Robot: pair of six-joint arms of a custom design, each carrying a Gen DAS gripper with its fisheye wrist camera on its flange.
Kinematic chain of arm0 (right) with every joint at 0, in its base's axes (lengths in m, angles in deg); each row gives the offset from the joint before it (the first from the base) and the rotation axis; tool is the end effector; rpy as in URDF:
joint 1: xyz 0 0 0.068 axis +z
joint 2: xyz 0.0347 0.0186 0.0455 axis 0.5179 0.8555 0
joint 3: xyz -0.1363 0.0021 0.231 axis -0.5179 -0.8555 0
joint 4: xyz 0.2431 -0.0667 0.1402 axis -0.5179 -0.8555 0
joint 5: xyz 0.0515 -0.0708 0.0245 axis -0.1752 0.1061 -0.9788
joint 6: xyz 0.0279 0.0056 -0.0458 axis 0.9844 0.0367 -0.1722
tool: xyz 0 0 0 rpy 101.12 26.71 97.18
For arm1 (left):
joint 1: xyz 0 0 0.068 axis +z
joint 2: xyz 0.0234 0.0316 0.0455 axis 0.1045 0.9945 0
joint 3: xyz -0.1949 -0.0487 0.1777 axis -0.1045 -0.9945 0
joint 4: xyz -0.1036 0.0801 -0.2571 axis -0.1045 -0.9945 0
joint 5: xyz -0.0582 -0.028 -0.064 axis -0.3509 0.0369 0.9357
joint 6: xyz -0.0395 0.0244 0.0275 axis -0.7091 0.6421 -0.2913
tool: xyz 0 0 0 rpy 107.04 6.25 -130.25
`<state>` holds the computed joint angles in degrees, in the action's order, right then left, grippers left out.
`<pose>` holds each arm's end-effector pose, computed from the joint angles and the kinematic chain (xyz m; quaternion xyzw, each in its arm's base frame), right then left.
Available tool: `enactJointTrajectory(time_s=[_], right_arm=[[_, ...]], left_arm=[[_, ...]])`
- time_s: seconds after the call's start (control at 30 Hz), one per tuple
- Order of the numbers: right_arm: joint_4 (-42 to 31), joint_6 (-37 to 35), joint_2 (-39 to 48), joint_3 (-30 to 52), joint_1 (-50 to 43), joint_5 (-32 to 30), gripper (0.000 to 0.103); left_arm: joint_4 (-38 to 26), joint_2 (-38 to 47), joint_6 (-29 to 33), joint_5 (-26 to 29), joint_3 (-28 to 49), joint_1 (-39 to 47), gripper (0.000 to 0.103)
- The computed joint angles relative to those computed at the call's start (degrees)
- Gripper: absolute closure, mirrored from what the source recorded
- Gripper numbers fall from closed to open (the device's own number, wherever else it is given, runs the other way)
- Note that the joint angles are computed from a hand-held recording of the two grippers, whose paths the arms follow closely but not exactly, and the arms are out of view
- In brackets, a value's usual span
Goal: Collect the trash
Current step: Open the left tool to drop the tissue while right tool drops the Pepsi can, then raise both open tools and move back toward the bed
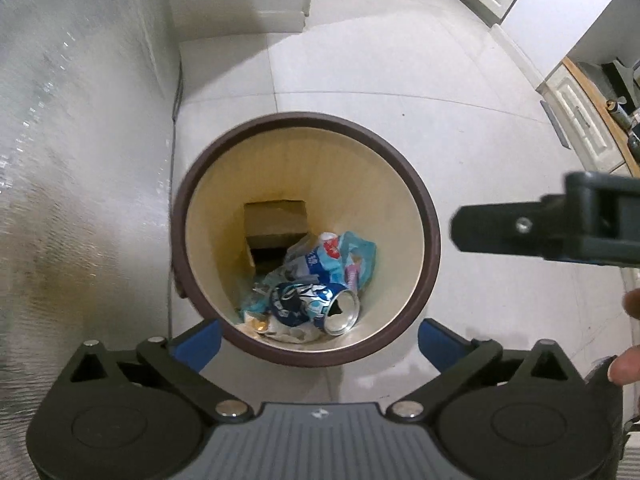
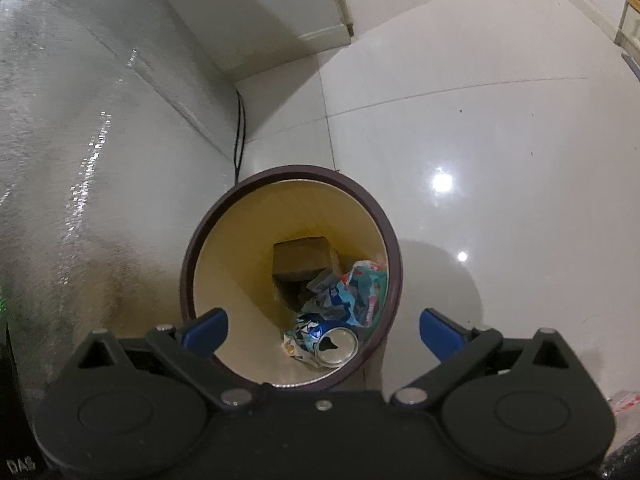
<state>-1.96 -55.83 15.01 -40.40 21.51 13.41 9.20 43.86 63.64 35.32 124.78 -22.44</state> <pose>0.2558 -0.0316 0.1465 0.0563 0.9684 0.1506 0.1906 0.2479 -0.1349 0.1193 0.0663 0.9813 -0.0827 0.1605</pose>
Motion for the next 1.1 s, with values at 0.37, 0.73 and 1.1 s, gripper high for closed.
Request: enactJointTrajectory(time_s=[0.37,0.73,1.1], right_arm=[[-10.0,-4.4,-14.6,-1.6,-4.6,-0.5,0.000],[-26.1,-16.1,-31.9,0.2,-14.7,-2.5,0.000],[-45.6,-34.0,-42.4,7.9,-34.4,-11.4,0.000]], left_arm=[[-12.9,-15.3,-4.9,-5.5,-0.9,-2.9,0.000],[-28.8,-33.3,-13.3,-12.6,2.0,-10.2,0.000],[-48.6,-43.1,-25.0,-24.0,12.2,-23.7,0.000]])
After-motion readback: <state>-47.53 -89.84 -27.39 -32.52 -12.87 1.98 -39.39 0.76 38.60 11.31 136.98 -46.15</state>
